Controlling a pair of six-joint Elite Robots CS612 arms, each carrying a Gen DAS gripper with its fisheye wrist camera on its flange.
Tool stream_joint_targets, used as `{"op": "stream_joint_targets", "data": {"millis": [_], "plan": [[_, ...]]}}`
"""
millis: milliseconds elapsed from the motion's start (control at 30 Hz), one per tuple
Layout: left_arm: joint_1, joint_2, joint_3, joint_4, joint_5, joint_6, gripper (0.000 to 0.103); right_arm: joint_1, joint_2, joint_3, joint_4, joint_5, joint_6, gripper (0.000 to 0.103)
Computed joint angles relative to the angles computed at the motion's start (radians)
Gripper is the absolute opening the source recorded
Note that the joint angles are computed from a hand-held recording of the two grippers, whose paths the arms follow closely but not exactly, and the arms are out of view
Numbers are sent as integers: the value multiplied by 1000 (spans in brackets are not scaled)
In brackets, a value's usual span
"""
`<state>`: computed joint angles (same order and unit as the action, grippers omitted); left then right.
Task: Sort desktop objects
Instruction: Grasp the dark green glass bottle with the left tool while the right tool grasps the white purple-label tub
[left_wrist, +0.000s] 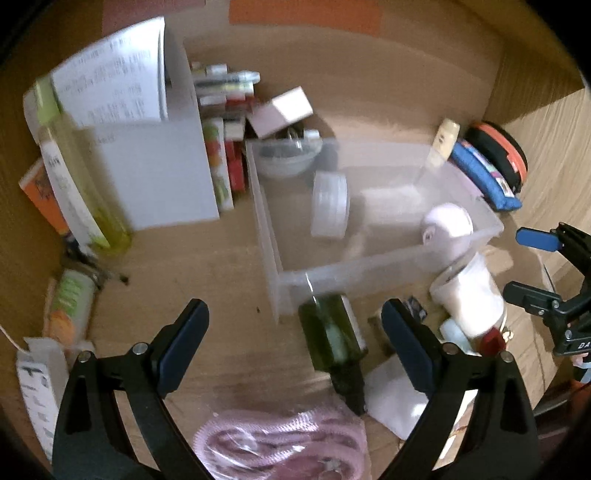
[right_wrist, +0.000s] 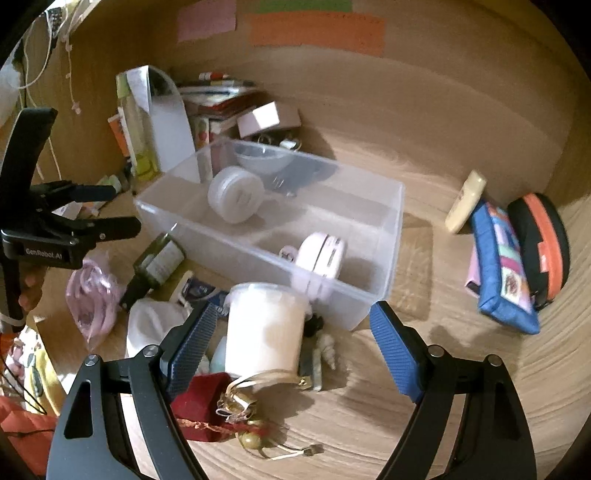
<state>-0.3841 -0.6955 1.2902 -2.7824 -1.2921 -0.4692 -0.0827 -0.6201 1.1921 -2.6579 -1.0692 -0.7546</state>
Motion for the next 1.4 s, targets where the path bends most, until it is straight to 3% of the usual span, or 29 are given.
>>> {"op": "stream_joint_targets", "data": {"millis": [300, 567, 800, 900, 967, 1100, 1167, 1400], "plan": [[11, 30, -40, 100, -86, -39, 95, 14, 29, -46, 110, -28, -29, 83], [31, 60, -92, 172, -207, -95, 95, 23, 58, -100, 199, -23, -61, 83], [22, 70, -107, 172, -149, -90, 95, 24, 78, -132, 237, 9, -53, 80], [12, 73, -111, 179, -96, -74, 84, 20, 81, -137, 248, 29, -54, 68], [9, 72, -109, 179, -74, -59, 73, 18, 82, -137, 251, 37, -54, 68], [4, 67, -101, 176, -45, -44, 64, 11, 75, -120, 228, 55, -58, 68], [3, 64, -94, 174, -30, -42, 55, 7, 69, -110, 216, 71, -58, 68], [0, 37, -50, 93, -30, -55, 50, -11, 50, -86, 165, 124, -20, 68]]}}
